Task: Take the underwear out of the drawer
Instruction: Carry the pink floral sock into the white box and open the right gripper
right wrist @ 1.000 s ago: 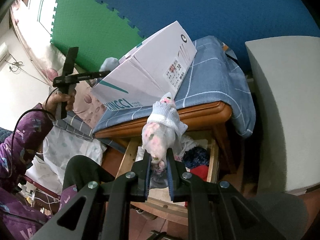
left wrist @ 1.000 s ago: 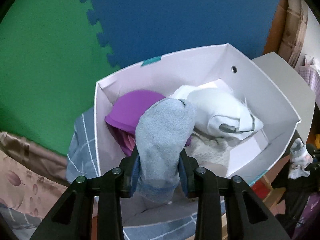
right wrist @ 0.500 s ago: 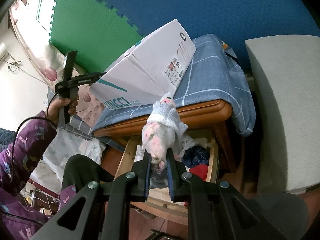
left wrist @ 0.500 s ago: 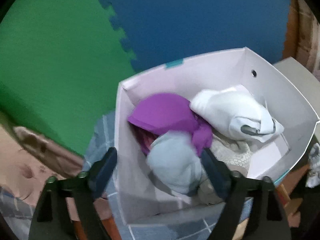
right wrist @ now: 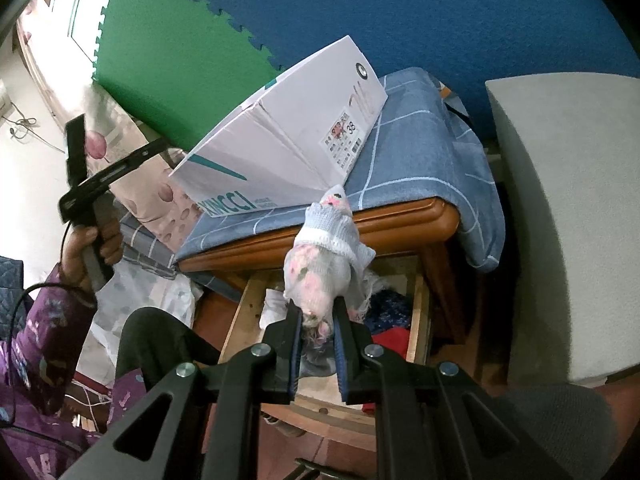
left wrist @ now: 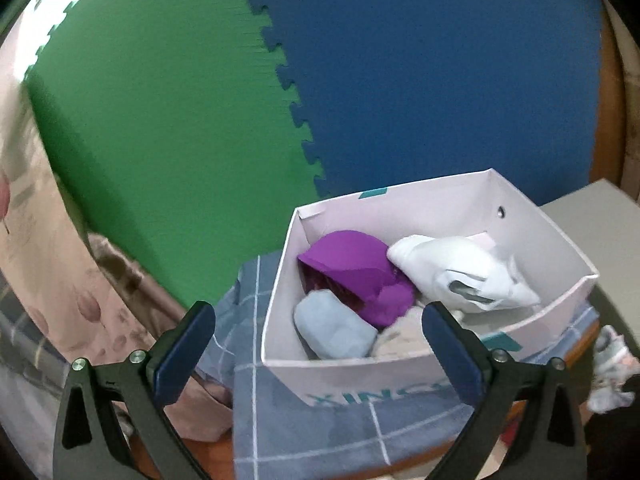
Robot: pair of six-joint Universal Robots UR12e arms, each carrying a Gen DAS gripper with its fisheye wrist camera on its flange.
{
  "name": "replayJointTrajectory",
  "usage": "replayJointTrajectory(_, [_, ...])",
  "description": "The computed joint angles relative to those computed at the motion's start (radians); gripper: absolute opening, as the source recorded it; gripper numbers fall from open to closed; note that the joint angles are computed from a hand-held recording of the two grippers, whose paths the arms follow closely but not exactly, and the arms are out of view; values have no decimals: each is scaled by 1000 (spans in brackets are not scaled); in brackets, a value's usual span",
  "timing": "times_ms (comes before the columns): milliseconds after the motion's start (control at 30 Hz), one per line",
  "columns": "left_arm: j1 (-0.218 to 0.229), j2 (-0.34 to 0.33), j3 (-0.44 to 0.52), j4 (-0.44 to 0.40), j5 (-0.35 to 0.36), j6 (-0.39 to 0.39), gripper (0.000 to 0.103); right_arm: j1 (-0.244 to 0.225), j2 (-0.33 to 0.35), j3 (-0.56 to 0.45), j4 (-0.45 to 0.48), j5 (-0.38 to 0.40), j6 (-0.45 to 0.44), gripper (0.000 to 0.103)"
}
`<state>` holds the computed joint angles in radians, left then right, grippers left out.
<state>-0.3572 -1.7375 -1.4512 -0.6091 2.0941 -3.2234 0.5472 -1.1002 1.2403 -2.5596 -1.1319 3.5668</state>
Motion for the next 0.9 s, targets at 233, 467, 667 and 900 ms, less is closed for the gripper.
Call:
replayJointTrajectory(233, [-23,43,-63,43,30,-19,103,15,-7,-28,7,-32,-32,14])
replayJointTrajectory(467, [-26,69,-98,45,31,-30,103,27,14,-133,-20,-23,-66,14])
replayJointTrajectory(667, [-16,88,-126,26,12,-63,103,43,87,-318,69,-44,-150,14])
replayJointTrajectory(900, [-1,115,-170,19,-3,-93,103,43,259,-654,277,-77,-218,14])
